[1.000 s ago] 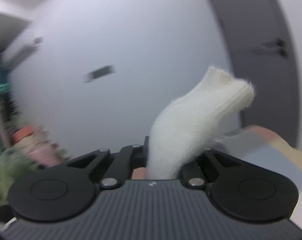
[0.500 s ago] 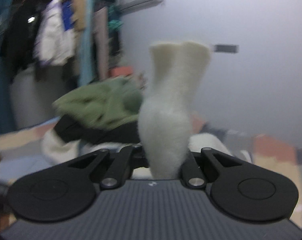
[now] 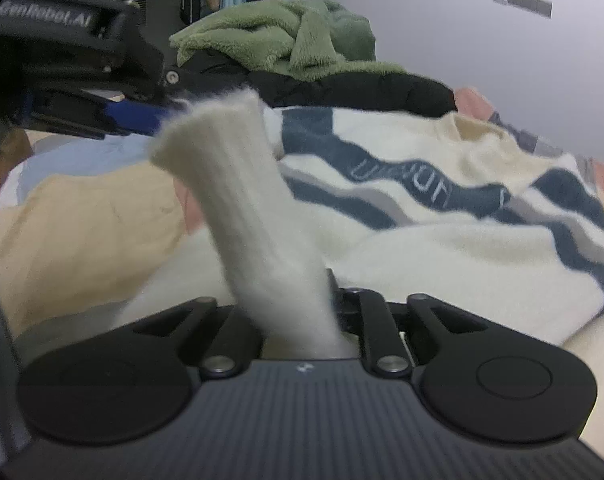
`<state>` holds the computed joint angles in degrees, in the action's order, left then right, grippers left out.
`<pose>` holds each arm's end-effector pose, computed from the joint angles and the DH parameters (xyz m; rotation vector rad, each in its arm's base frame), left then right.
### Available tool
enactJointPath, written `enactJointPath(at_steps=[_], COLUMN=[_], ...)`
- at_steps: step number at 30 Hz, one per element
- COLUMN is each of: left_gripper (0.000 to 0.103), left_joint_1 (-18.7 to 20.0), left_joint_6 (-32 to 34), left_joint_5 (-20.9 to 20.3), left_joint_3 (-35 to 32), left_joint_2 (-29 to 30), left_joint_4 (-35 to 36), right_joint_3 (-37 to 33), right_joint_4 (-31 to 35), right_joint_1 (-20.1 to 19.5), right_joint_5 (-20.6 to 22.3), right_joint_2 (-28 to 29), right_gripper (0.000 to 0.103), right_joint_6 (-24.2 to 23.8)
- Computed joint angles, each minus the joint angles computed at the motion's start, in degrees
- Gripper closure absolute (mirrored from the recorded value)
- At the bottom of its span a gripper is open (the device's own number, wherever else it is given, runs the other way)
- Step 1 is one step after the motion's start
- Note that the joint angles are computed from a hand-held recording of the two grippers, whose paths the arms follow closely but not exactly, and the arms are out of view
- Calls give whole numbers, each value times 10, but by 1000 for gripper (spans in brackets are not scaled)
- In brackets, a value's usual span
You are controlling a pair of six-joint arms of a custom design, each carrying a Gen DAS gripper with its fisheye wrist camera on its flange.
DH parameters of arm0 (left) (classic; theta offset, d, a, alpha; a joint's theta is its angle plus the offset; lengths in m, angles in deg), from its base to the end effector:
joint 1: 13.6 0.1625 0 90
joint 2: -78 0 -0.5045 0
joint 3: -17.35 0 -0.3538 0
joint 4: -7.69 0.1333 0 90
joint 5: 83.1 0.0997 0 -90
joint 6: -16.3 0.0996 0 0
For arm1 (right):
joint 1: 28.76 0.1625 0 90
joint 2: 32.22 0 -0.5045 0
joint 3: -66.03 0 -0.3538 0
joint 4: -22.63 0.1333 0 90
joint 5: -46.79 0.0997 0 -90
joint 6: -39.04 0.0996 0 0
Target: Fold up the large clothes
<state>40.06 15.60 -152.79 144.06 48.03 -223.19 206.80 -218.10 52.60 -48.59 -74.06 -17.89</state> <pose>-0.1801 -0.5281 0.0656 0.6631 2.7273 -1.2355 0.0534 -0.4739 0.1665 0.9393 -2.2303 0.9261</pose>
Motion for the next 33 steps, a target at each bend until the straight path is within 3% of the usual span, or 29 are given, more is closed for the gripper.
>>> enactJointPath(at_steps=[2, 4, 6, 8, 13, 17, 21, 25, 30, 33], left_gripper=[55, 55, 55, 55, 55, 55, 55, 55, 55, 55], left_joint_1=[1, 4, 4, 3, 5, 3, 3, 1, -1, 2], left_joint_6=[-2, -7, -3, 4, -9, -3, 7, 12, 12, 6], left_joint_5=[-4, -11, -13, -8, -19, -16, -13, 5, 30, 25], left_joint_3=[-1, -3, -6, -10, -19, -31, -54, -78, -91, -90], left_joint_2=[1, 1, 0, -1, 1, 15, 26, 42, 57, 57], left_joint_4=[5, 13, 20, 30, 65, 98, 153, 210, 238, 222], right_joint_3=[19, 42, 62, 75, 89, 74, 27, -36, -97, -99], right_joint_4=[21, 10, 17, 58, 71, 31, 35, 42, 76, 69], right_joint_1=[-9, -17, -20, -32, -58, -69, -73, -70, -71, -78], right_joint_5=[14, 42, 52, 76, 141, 168, 140, 76, -18, -11], right_joint_2=[-13, -18, -31, -60, -104, -100, -86, -59, -30, -22], right_gripper=[59, 27, 26, 26, 26, 26, 28, 44, 51, 50], right_joint_6=[8, -14, -38, -31, 10, 67, 134, 181, 210, 199])
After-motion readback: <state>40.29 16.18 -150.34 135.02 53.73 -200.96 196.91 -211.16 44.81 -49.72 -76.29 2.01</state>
